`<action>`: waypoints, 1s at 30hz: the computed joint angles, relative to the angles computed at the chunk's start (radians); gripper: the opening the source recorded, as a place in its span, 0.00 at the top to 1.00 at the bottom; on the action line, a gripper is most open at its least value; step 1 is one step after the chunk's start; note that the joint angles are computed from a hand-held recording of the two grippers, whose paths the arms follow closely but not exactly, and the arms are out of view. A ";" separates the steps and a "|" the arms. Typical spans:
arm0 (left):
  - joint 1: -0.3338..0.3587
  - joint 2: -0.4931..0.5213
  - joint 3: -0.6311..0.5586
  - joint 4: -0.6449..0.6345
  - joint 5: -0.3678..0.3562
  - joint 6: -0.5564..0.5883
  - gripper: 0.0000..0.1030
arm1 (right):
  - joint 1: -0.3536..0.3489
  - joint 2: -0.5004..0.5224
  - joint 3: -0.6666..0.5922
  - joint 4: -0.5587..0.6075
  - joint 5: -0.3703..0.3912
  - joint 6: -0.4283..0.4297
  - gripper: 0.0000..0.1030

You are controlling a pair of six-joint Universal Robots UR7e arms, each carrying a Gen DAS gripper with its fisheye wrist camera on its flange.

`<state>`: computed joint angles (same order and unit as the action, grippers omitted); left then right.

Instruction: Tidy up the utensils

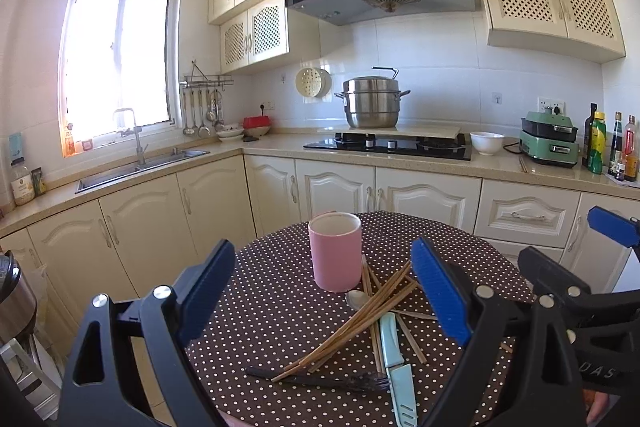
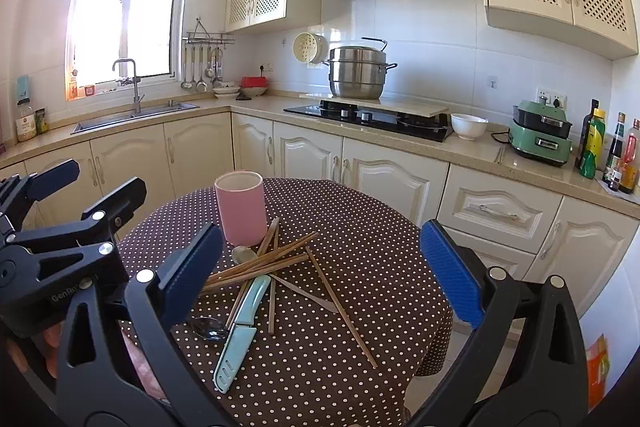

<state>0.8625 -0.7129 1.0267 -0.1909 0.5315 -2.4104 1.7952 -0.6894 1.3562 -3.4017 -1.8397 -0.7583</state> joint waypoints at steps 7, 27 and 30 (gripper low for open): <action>-0.003 -0.033 0.057 -0.098 -0.010 0.059 0.15 | 0.011 0.003 -0.009 0.014 -0.006 -0.007 0.06; 0.031 -0.061 0.044 0.022 -0.015 -0.081 0.15 | 0.042 0.055 -0.068 0.078 -0.021 -0.046 0.06; 0.044 -0.027 -0.021 0.126 -0.025 -0.148 0.15 | 0.035 0.067 -0.094 0.108 -0.036 -0.034 0.06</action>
